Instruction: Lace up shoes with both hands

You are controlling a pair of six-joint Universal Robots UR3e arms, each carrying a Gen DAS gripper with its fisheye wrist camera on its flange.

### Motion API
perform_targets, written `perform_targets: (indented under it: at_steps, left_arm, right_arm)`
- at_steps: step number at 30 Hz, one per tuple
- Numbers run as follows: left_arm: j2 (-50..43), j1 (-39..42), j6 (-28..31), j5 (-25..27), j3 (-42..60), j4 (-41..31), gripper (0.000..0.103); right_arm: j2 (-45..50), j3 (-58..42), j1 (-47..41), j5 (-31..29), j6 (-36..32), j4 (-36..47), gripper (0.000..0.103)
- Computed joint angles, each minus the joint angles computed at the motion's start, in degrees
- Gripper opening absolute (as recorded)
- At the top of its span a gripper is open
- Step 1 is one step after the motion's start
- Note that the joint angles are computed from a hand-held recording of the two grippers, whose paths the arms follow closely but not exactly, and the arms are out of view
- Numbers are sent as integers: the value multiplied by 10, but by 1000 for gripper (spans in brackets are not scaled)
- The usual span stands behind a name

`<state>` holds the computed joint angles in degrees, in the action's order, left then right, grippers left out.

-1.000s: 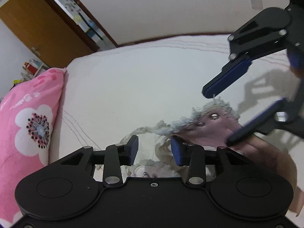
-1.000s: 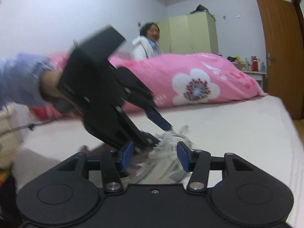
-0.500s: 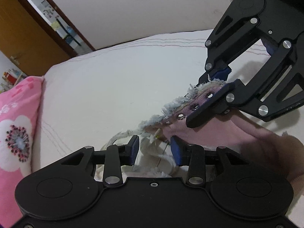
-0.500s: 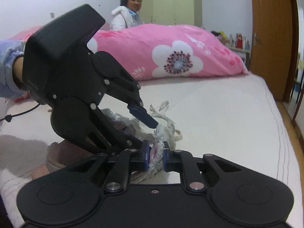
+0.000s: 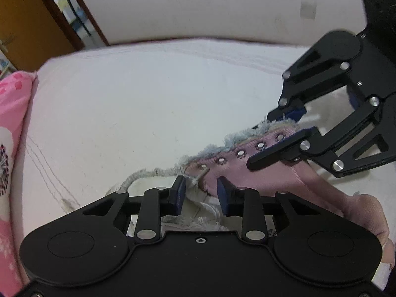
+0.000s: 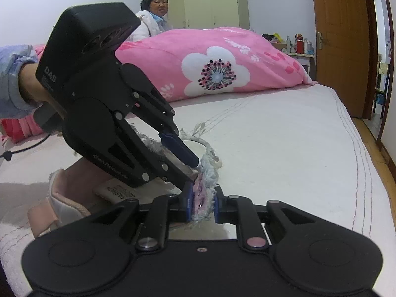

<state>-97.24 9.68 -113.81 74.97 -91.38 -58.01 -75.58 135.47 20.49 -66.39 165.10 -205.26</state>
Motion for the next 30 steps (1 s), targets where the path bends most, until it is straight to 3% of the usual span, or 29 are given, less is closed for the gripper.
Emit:
perform_targets:
  at_steps: [2,4,9,12,16,23,30]
  left_arm:
    - [-14,-26,-8,40,5,19,21]
    - [-17,-36,-16,52,2,29,5]
    - [7,-37,-38,52,-39,73,2]
    - [-3,-36,-71,49,2,13,3]
    - [-65,-42,-117,53,135,-129,3]
    - [-213,-105,-128,151,385,-295,3]
    - [-277,-151,-115,235,494,-374,3]
  right_arm:
    - [8,4,-4,7,-3,-16,15]
    - [14,6,-11,19,-5,-26,15]
    - [30,19,-44,67,-6,-53,15]
    - [37,28,-64,97,-5,-62,15]
    - [52,33,-70,108,-4,-88,16]
    - [78,43,-84,127,-2,-133,17]
    - [92,54,-89,133,-3,-164,17]
